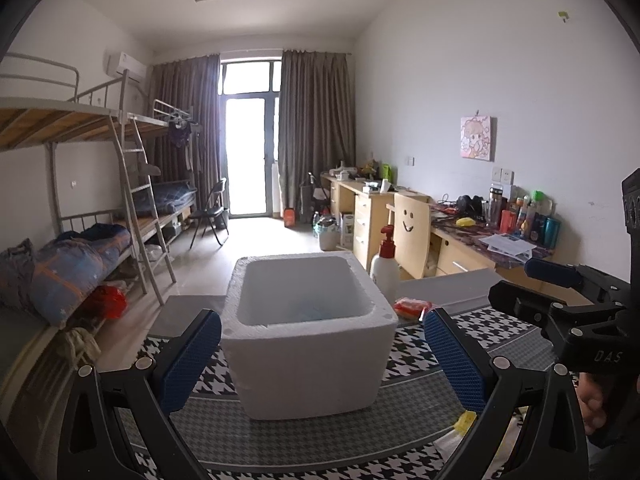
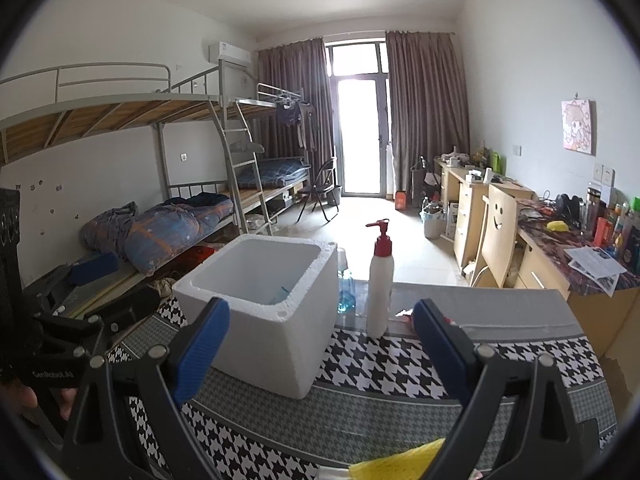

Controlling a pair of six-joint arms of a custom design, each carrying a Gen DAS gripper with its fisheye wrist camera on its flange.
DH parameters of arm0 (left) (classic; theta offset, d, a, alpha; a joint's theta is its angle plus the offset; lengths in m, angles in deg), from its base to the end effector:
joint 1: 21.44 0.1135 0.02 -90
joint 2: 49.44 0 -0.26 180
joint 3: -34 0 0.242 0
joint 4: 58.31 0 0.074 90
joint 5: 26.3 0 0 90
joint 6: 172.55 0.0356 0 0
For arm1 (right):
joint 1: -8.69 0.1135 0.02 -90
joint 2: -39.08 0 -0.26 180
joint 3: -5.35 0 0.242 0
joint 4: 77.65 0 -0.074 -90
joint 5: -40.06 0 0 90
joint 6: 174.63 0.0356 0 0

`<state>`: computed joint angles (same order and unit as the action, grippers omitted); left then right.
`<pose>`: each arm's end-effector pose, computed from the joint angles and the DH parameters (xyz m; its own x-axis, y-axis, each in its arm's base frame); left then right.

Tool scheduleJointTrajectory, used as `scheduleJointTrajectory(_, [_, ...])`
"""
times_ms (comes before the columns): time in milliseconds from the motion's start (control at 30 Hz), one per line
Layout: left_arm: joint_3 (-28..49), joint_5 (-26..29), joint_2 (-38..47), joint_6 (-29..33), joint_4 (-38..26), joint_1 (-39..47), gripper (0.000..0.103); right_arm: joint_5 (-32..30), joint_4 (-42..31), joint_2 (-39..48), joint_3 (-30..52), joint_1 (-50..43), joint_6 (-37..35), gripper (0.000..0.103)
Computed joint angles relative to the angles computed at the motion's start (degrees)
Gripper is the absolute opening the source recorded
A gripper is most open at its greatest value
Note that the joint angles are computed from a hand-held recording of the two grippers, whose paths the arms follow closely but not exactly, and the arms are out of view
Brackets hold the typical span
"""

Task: Organize soft objects
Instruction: 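Move both tools away from the box back toward the remaining items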

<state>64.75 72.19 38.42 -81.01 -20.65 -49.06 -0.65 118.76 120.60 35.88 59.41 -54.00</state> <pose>0.2144 -0.1181 0.1337 -0.2793 0.1761 -0.9439 0.5896 0.8074 -0.0238 0.1564 0.1486 0.1274 -0.3651 0.0785 -0.9277 0.0886 0.9948 0.0493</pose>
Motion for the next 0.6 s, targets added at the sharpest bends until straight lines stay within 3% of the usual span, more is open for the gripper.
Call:
scheduleJointTrajectory(233, [-4.6, -0.9, 2.7, -0.5, 8.5, -1.3, 0.102, 3.8, 0.5, 0.9, -1.6, 3.5, 1.5, 0.095])
scheduleJointTrajectory(400, [-6.3, -1.7, 8.2, -4.4, 15.5, -1.4, 0.102, 5.2, 0.5, 2.8, -1.3, 5.6, 2.6, 0.095])
scheduleJointTrajectory(600, [-7.2, -3.8, 12.2, -5.4, 20.2, -2.8, 0.102, 6.1, 0.8, 4.5, -1.4, 7.5, 3.8, 0.095])
